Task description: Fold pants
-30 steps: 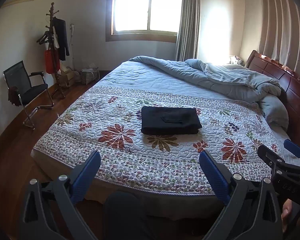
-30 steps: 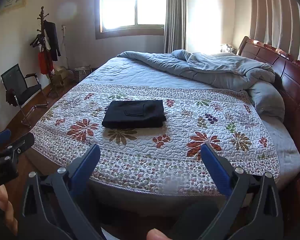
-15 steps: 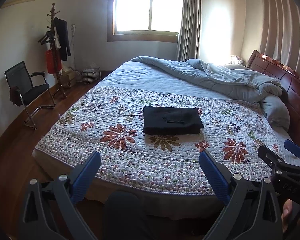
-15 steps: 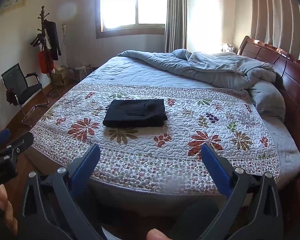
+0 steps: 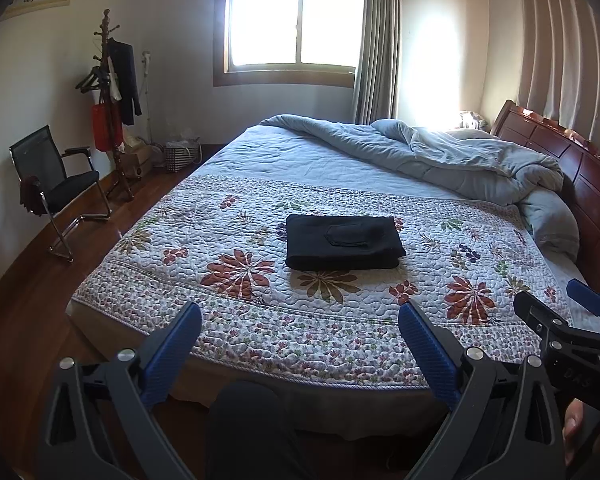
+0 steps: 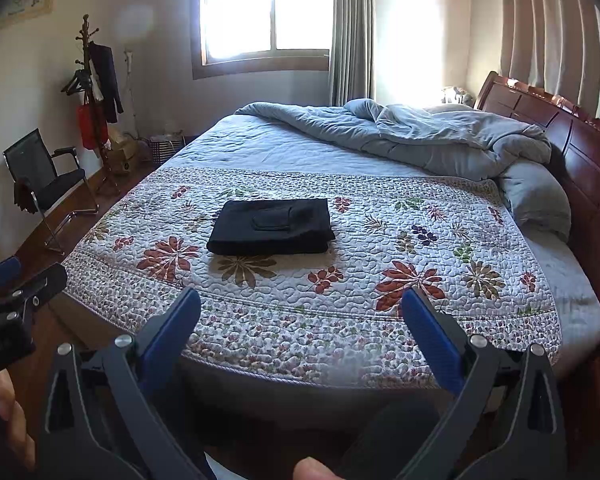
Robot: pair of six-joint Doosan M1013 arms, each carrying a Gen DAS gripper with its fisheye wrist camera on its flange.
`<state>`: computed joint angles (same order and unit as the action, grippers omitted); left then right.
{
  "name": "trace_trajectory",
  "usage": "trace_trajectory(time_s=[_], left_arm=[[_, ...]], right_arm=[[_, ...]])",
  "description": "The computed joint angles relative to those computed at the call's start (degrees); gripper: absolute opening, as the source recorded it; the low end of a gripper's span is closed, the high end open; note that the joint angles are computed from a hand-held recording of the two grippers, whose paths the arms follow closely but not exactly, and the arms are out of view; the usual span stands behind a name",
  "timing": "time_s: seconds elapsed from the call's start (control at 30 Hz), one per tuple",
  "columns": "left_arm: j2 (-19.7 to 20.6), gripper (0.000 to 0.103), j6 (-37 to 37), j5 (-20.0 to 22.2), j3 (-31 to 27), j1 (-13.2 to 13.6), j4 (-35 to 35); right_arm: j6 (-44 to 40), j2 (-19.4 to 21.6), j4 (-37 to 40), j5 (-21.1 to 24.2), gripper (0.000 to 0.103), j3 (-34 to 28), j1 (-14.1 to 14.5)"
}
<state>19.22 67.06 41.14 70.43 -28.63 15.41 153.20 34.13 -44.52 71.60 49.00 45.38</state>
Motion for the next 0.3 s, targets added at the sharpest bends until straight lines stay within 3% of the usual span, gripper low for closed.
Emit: trace_trajectory(time_s=[0.3], left_arm=[[-0.6,0.099,-0.5,0.4,0.3,0.0,-0.3]], right_arm=[[0.1,-0.3,-0.2,-0.1,0.1,0.3,0.0]])
